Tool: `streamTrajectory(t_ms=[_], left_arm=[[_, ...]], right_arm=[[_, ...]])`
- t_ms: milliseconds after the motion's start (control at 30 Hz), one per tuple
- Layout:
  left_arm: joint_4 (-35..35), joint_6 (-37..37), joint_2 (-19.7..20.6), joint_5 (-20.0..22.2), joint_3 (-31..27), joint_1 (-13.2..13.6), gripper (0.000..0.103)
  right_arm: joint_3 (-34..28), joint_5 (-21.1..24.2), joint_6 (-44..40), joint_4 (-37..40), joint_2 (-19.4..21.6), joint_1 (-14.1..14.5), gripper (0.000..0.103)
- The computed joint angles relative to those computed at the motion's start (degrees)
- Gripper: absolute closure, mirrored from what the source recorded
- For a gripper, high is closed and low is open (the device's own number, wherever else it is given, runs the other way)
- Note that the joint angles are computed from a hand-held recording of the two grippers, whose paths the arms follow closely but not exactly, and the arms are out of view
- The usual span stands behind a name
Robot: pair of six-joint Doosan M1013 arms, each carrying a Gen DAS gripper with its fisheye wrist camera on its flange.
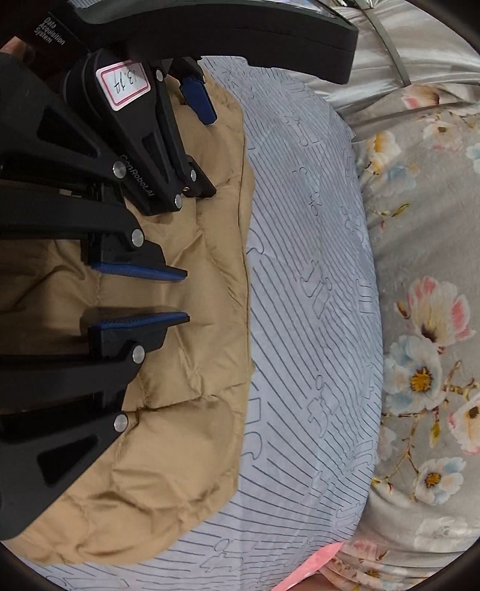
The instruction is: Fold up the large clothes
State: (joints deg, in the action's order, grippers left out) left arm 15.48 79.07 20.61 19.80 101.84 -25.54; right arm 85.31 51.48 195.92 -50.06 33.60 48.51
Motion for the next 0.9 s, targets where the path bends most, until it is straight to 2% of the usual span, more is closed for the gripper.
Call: streamTrajectory(t_ms=[233, 467, 667, 767, 867, 900], left_arm=[[5.1, -5.5, 1.4, -1.1, 0.2, -0.4, 0.024], [11.4, -11.8, 2.2, -1.8, 0.4, -0.8, 0.023], [12.1, -12.3, 2.6, -1.2, 0.0, -0.9, 0.022], [8.2, -8.4, 2.0, 0.0, -0.1, -0.6, 0.022], [-5.2, 3.1, -1.5, -0.9, 2.3, 1.2, 0.023], [-6.7, 4.7, -3.1, -2.1, 3.8, 1.7, 0.023]], right_arm=[[0.7, -1.5, 1.2, 0.4, 0.8, -0.7, 0.088], [0.6, -1.1, 1.8, 0.2, 1.4, -0.8, 0.089], [0.4, -0.8, 1.2, 0.8, 1.5, -0.9, 0.090], [0.0, -0.2, 0.0, 1.9, 1.3, -0.8, 0.089], [-0.1, 1.6, 2.8, -1.6, -0.1, 1.7, 0.086], [-0.3, 2.1, 3.1, -2.4, -0.3, 2.3, 0.086]])
